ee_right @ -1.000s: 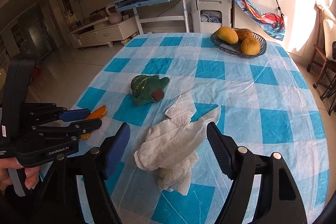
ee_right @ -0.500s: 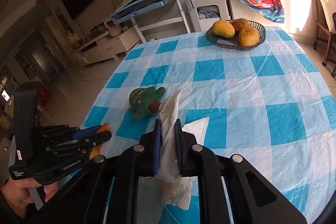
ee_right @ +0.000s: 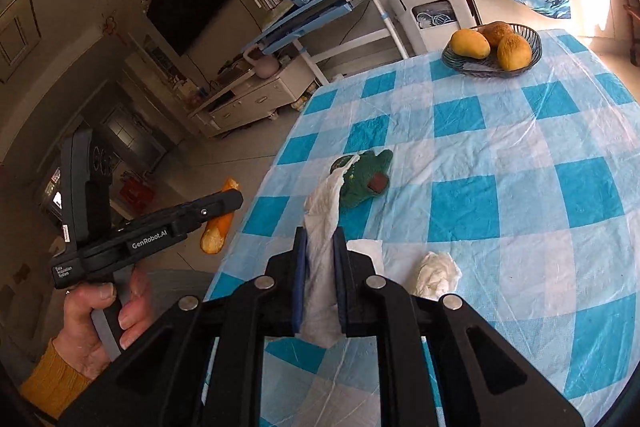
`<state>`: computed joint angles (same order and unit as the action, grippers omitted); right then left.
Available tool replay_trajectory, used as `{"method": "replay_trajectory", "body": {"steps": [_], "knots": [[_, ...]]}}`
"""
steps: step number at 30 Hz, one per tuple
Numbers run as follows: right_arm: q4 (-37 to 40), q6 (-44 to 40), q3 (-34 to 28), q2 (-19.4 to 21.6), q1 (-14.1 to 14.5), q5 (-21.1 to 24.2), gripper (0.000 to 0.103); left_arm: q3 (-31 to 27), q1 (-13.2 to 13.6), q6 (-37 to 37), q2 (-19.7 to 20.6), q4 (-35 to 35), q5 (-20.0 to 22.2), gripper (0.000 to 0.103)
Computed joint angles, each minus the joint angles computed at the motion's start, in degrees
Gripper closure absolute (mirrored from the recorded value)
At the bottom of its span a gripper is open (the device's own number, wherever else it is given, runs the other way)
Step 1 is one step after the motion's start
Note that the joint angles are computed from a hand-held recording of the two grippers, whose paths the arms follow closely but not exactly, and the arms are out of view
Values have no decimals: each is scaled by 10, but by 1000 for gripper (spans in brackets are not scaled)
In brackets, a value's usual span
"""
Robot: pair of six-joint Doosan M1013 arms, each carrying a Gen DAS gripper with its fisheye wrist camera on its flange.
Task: Collect trash
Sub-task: 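Carry the peel and tissue to the yellow bin and open both tools, then move both open tools back over the table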
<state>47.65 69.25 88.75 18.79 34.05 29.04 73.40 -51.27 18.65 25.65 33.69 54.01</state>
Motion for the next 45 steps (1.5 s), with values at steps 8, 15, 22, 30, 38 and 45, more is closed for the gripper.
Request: {"method": "replay_trajectory", "body": {"steps": [8, 15, 22, 30, 38, 45], "knots": [[-119, 35, -23, 11, 35, 2, 88, 85, 33, -142, -67, 45, 22, 88], [-144, 21, -74, 41, 59, 9, 88, 108, 62, -149, -74, 12, 33, 88], [-150, -12, -171, 104, 88, 44, 88, 138, 107, -159, -78, -62, 13, 88], [-169, -19, -285, 180, 112, 95, 87, 173, 131, -213, -87, -76, -21, 88], [-210, 39, -337, 217, 117, 121, 56, 188, 130, -286, -95, -52, 5, 63], [-202, 46, -284, 184, 113, 99, 48, 150, 110, -265, -80, -3, 84, 52]]}}
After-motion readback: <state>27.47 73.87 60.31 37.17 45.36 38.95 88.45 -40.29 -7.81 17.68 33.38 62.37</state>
